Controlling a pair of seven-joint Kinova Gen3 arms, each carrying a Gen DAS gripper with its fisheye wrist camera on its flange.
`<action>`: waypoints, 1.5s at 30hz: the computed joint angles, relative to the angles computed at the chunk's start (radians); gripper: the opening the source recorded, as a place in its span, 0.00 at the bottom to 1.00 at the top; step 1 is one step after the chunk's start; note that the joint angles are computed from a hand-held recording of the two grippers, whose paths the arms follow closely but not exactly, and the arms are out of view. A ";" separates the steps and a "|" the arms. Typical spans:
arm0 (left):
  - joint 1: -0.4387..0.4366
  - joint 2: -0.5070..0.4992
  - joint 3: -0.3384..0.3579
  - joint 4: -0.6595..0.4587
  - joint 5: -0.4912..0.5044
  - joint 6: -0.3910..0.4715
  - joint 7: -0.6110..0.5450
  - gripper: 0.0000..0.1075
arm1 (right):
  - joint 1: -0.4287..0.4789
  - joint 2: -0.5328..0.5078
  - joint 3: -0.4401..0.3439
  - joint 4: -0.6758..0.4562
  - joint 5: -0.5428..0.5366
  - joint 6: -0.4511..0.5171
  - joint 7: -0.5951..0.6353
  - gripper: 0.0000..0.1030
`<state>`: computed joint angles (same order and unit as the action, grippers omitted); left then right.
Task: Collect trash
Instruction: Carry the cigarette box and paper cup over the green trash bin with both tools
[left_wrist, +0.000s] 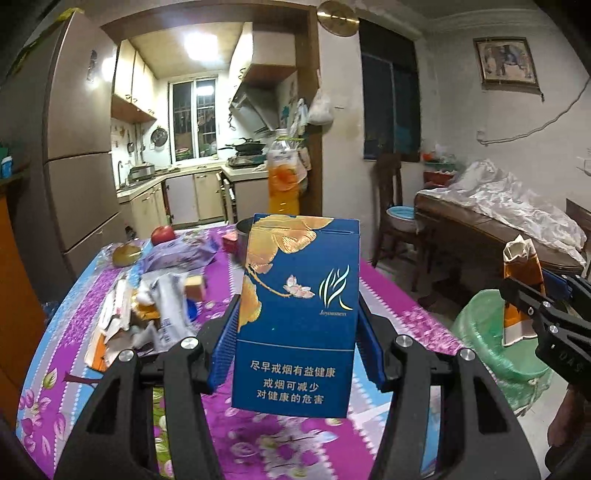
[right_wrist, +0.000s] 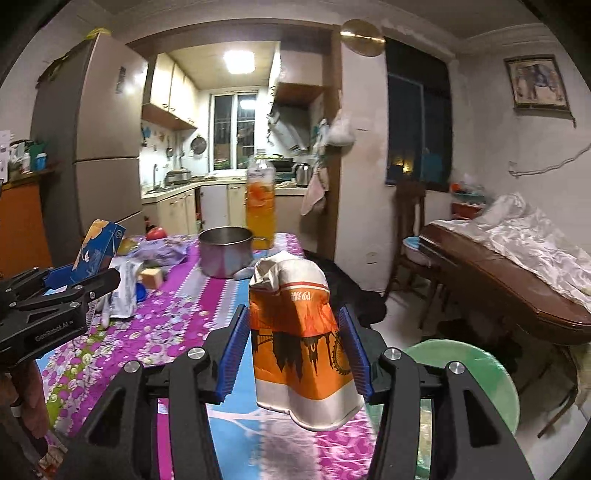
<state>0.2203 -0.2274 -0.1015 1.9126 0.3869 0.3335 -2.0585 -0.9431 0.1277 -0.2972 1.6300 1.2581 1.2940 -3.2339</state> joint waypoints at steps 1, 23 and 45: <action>-0.002 0.001 0.011 -0.001 -0.005 -0.001 0.008 0.51 | -0.003 -0.018 -0.002 0.022 -0.003 0.010 -0.011 0.50; 0.073 0.177 0.295 -0.155 -0.265 0.049 0.308 0.51 | 0.288 -0.286 -0.026 0.225 -0.258 0.010 0.056 0.51; 0.320 0.564 0.279 -0.580 -0.494 0.429 0.484 0.51 | 0.680 -0.244 0.125 0.320 -0.628 -0.391 0.382 0.53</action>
<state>0.5402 0.3364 0.1775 1.3324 -0.1073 0.7624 -1.5745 -0.2633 -0.1167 -0.1722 1.9503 0.6301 0.9031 -2.8523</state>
